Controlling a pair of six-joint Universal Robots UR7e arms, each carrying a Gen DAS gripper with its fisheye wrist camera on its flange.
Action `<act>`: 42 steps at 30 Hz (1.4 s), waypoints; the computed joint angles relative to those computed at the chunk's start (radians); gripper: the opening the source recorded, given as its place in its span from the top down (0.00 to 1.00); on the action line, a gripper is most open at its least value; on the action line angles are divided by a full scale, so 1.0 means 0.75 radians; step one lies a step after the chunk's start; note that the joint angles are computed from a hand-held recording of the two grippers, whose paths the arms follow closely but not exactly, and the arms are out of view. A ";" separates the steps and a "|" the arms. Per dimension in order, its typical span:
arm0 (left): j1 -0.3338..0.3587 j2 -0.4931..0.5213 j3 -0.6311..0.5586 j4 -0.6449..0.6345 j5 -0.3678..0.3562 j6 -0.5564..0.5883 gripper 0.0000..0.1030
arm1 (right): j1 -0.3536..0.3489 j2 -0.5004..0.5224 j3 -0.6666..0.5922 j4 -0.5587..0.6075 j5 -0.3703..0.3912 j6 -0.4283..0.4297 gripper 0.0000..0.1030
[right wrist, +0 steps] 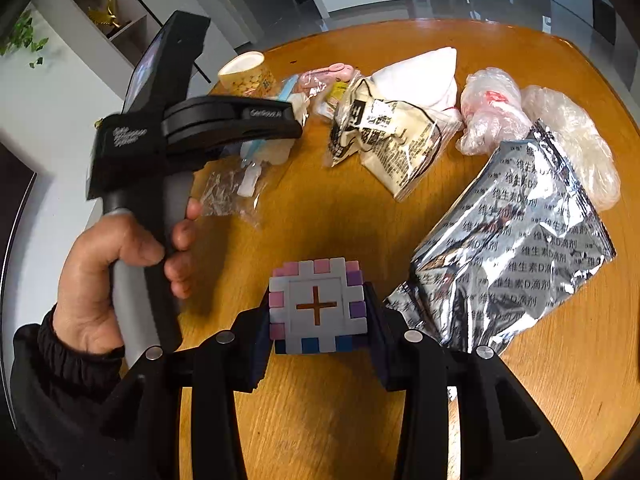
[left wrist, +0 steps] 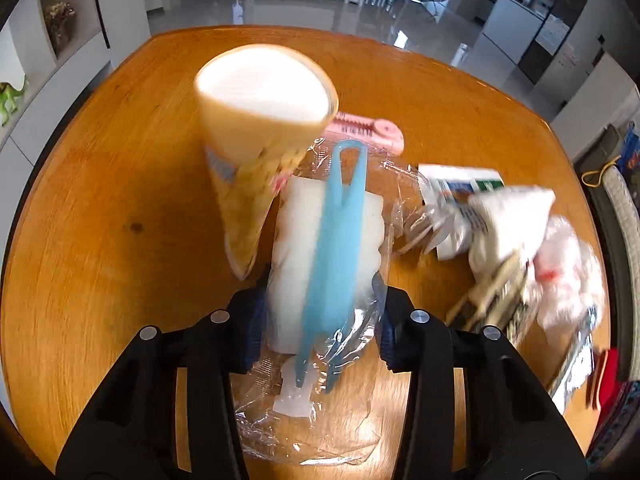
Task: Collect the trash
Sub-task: 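Grasp the clear bag with blue clip using left tool while right tool grasps the toy cube, then carry the clear bag and toy cube to the bin and release both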
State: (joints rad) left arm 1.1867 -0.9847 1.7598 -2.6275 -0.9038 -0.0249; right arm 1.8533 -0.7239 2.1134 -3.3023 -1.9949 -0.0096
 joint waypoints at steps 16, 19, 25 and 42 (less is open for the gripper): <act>0.002 -0.709 0.636 -0.116 -0.078 0.044 0.58 | 0.192 0.063 0.113 -0.070 0.013 0.155 0.59; 0.021 -0.881 0.726 -0.112 -0.054 0.071 0.57 | 0.249 0.103 0.107 -0.078 0.044 0.186 0.59; 0.076 -1.248 0.883 -0.061 0.022 0.090 0.57 | 0.377 0.231 0.035 -0.055 0.147 0.217 0.59; 1.107 -1.697 0.853 -0.301 -0.296 0.432 0.57 | 0.828 0.732 -0.679 0.588 0.451 0.076 0.59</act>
State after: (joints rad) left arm 2.0166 -2.2576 2.4000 -2.8536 -1.1255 0.2989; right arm 2.4745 -0.1747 1.6043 -2.8611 -1.6565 0.0473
